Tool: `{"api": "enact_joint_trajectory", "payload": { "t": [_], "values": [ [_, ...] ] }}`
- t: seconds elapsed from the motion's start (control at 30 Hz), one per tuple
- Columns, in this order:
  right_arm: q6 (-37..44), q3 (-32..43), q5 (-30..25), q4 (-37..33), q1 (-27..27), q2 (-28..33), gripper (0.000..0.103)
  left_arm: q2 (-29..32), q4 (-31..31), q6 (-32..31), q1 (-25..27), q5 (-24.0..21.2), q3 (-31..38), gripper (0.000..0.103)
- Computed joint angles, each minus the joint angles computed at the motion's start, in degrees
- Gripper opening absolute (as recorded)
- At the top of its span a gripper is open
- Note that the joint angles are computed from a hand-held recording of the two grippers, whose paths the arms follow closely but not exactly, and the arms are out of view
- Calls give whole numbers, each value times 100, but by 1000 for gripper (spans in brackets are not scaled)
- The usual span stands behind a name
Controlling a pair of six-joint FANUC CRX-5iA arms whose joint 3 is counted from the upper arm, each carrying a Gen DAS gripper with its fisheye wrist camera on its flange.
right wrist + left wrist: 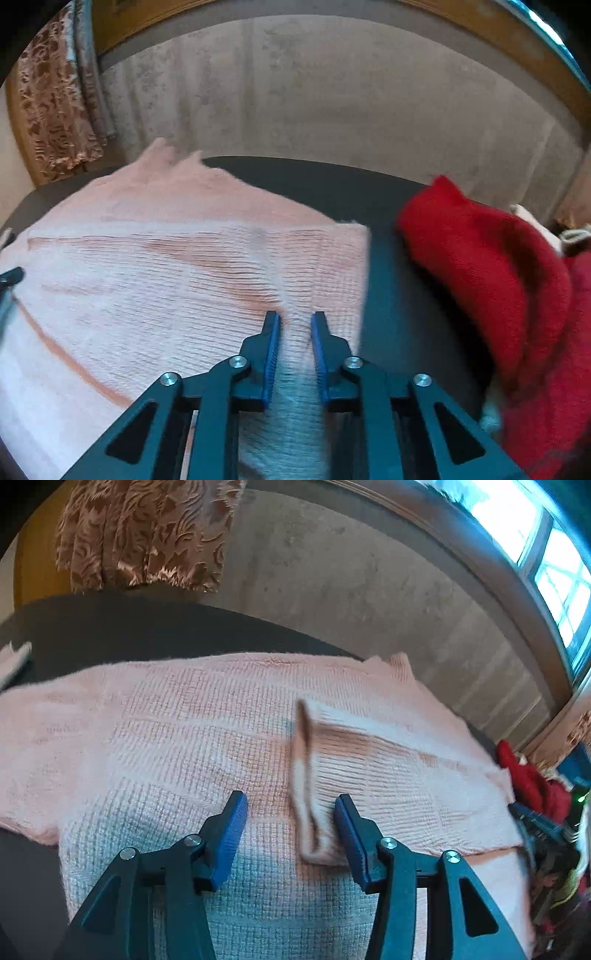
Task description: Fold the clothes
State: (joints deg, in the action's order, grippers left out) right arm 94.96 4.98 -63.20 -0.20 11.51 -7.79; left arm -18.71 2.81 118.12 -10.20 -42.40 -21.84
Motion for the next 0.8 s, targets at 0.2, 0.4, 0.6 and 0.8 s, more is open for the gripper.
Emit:
{"api": "enact_joint_trajectory", "payload": {
  "t": [0.2,0.4,0.6,0.8],
  "values": [
    [-435,-629,438,1387,350,-167,41,80,-288,242,-119,-90,146,50],
    [-1005,-305,-1,1276,158,-85,52,-6,165,-121,114,219,-143,50],
    [-60,73,182,-62,463,-419,44,-73,302,-168,180,326,-267,50],
    [-439,129,57,-281,592,-43,44,-243,389,-73,164,427,-442,50]
  ]
}}
